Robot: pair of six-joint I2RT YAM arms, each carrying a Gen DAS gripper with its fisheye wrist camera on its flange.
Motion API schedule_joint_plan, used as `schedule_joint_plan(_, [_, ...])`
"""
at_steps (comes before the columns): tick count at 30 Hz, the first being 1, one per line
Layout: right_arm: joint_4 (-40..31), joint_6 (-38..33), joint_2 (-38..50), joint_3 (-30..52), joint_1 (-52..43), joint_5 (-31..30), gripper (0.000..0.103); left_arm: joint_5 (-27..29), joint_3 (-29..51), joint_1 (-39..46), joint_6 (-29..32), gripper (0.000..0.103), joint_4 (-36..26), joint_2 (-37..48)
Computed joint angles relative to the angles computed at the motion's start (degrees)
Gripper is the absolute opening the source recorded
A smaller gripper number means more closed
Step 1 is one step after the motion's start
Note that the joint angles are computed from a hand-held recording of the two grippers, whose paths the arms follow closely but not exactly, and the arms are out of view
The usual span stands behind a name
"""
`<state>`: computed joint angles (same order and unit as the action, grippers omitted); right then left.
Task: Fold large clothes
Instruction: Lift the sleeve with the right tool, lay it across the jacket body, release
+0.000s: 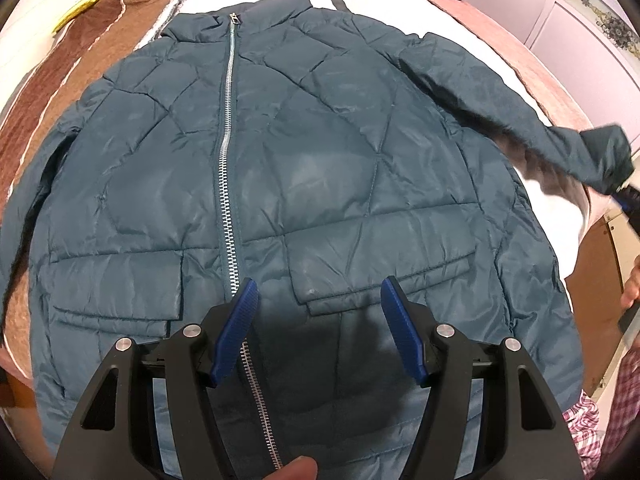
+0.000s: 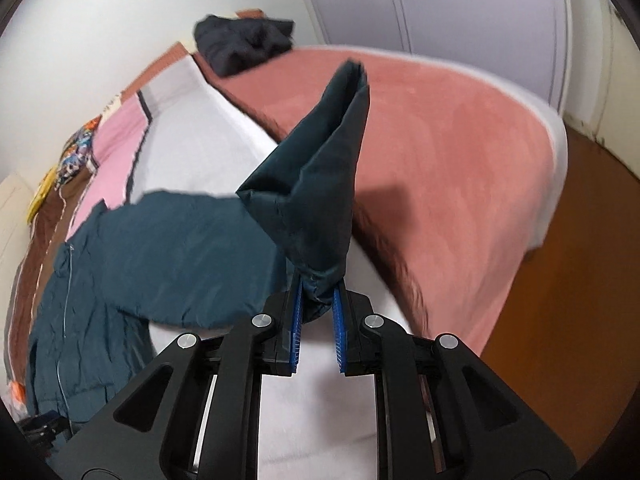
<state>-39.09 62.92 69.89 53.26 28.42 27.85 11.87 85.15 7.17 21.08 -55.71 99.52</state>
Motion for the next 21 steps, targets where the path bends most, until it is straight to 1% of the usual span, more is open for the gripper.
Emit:
schedule_joint_plan(3, [-0.30, 2.27, -0.19, -1.14, 0.00, -0.59, 0.013, 0.95, -0.29, 0.79, 0.62, 0.063, 0.01, -0.31])
schedule_joint_plan(8, [-2.06, 4.08, 1.68, 0.35, 0.27, 0.50, 0.013, 2.67, -0.30, 3.58, 1.25, 0.063, -0.49, 0.56])
schedule_joint_plan(14, [-4.79, 6.06, 4.78, 2.87, 0.54, 1.82, 0.012, 2.96, -0.23, 5.93, 0.68, 0.063, -1.47, 2.73])
schedule_joint_plan(17, [-7.18, 6.68, 6.01, 5.45, 1.53, 3.33, 0.011, 3.98, 0.05, 7.05, 1.00, 0.063, -1.43, 2.87])
schedule_joint_plan(21, [-11.22, 5.35, 7.98, 11.06, 2.82, 6.31, 0.010, 5.50, 0.75, 8.23, 1.61, 0.063, -1.92, 3.08])
